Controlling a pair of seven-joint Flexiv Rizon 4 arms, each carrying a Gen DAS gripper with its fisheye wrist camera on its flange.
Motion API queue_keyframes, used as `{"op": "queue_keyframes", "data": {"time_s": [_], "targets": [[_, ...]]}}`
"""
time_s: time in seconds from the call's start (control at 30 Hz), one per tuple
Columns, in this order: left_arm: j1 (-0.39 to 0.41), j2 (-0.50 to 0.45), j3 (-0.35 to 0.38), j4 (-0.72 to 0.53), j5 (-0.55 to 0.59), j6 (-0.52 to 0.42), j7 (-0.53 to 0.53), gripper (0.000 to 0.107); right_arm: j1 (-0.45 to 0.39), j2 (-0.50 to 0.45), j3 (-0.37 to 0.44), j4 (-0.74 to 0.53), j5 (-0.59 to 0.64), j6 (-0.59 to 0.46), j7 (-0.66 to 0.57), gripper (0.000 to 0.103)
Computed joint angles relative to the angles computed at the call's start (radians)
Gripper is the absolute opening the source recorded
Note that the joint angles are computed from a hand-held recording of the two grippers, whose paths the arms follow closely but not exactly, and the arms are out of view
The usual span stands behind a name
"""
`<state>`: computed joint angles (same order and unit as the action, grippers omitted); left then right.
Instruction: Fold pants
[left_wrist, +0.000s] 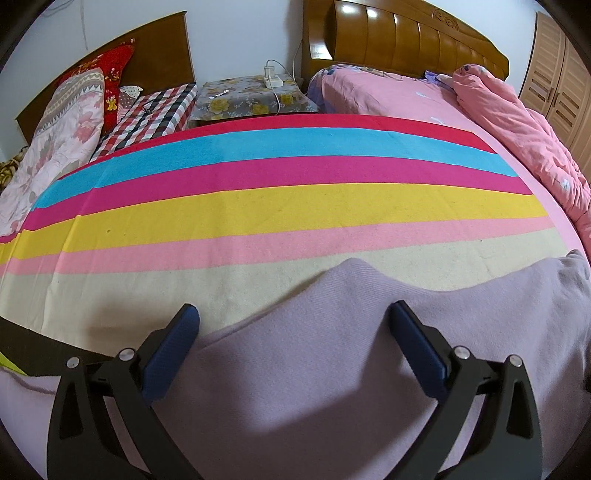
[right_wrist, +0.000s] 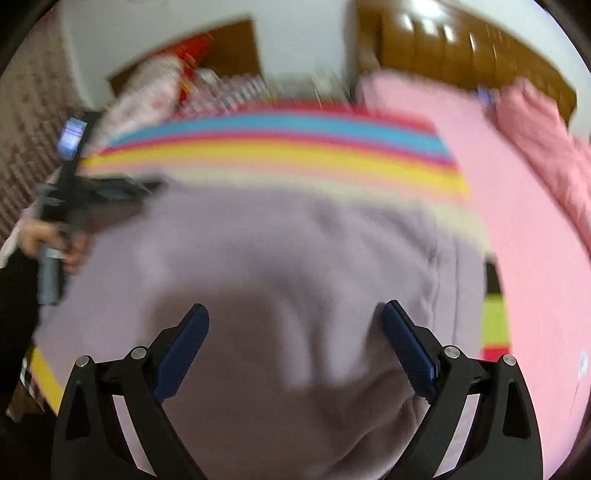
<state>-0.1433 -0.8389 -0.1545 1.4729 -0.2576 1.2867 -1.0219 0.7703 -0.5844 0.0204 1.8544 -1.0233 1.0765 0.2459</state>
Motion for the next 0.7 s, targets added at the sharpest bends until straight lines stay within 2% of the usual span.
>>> {"op": "queue_keyframes", "data": {"time_s": [0.07, 0.1, 0.17, 0.23, 0.3, 0.33, 0.43, 0.5, 0.57, 0.63, 0.7], "targets": [[0.0, 0.0, 0.0, -0.001, 0.001, 0.0, 0.0, 0.102, 0.018, 0.001, -0.006, 0.001, -0.031, -0.031, -0.004, 0.092], [0.003, -0.001, -0.003, -0.002, 0.0, -0.001, 0.002, 0.102, 0.02, 0.003, 0.018, -0.011, 0.012, -0.08, -0.038, 0.092], [0.003, -0.002, -0.002, -0.002, 0.0, -0.001, 0.002, 0.102, 0.039, 0.017, 0.033, -0.017, 0.039, -0.136, -0.029, 0.092], [0.003, -0.002, -0.002, -0.002, 0.0, -0.001, 0.002, 0.102, 0.052, 0.033, 0.018, 0.005, -0.032, -0.088, 0.05, 0.092], [0.003, -0.002, -0.003, -0.002, 0.0, -0.001, 0.003, 0.102, 0.049, 0.028, 0.034, 0.011, -0.042, -0.063, 0.074, 0.092], [0.003, -0.002, -0.003, -0.002, 0.0, -0.001, 0.003, 0.102, 0.053, 0.018, 0.053, 0.005, -0.008, -0.092, 0.053, 0.092], [0.005, -0.002, -0.004, -0.003, -0.001, -0.002, 0.005, 0.102, 0.083, 0.013, 0.053, 0.007, -0.018, -0.146, 0.047, 0.093], [0.004, -0.002, -0.003, -0.003, -0.001, -0.001, 0.004, 0.102, 0.087, 0.011, 0.074, -0.017, 0.034, -0.201, 0.017, 0.092], [0.004, -0.002, -0.004, -0.002, -0.001, -0.001, 0.005, 0.102, 0.107, 0.023, 0.076, -0.039, 0.052, -0.259, 0.031, 0.092], [0.005, -0.002, -0.005, -0.002, -0.001, -0.001, 0.006, 0.102, 0.115, 0.021, 0.075, -0.049, 0.027, -0.242, 0.056, 0.092], [0.005, -0.002, -0.005, -0.002, -0.002, -0.001, 0.006, 0.102, 0.12, 0.001, 0.086, -0.073, 0.034, -0.236, 0.03, 0.092]]}}
